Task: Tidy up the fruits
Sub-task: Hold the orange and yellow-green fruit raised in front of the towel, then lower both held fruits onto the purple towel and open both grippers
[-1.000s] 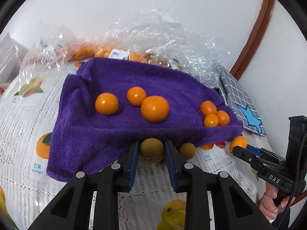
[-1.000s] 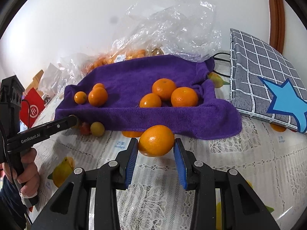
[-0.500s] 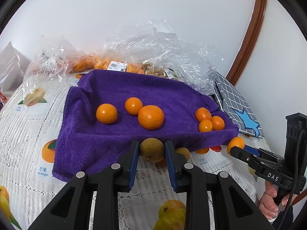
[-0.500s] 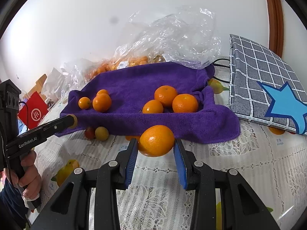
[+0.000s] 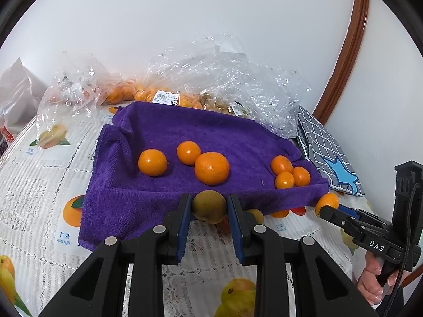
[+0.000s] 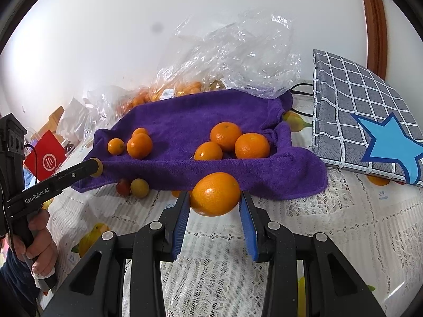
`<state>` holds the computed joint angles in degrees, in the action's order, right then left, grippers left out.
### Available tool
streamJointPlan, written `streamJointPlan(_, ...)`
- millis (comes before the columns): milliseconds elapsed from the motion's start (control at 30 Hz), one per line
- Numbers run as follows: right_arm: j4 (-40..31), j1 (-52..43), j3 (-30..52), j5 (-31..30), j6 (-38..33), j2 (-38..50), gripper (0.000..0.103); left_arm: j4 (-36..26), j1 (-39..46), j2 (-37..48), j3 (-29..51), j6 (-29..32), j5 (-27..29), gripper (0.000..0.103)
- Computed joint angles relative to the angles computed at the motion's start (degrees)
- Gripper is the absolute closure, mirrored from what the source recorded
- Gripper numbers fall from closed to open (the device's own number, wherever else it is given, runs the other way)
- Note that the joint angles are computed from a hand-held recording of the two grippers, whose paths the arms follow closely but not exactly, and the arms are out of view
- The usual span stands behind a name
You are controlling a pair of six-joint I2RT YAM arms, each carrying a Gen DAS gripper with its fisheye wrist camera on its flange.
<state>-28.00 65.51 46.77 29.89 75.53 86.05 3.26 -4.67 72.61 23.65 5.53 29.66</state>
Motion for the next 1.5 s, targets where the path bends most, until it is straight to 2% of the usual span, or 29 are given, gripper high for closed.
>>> streamJointPlan(467,-0.2,0.0,-0.4,0.5,0.5,-0.5,0.065,0.2,0.3,0.0,0.0,0.1,0.3,0.076)
streamJointPlan(933,-2.6,1.7,-0.5,5.4,3.0,-2.0,0.065,0.6,2.6,-0.6,0.0,-0.9,2.8,0.076)
streamJointPlan(1133,-1.5,0.3,-1.7,4.4,3.1,-3.2,0.065,0.7,3.9,-1.0,0.0,-0.8,3.4,0.076)
streamJointPlan(1267,-2.6,-1.3,-0.2,4.7,1.2,-3.7,0.065,0.4,5.4,-0.2,0.8,-0.8,4.2,0.076)
streamJointPlan(1500,-5.2,-5.9,4.5,4.9,-6.8,-4.0,0.065,0.1,9.2,1.3,2.9,-2.2,5.9,0.076)
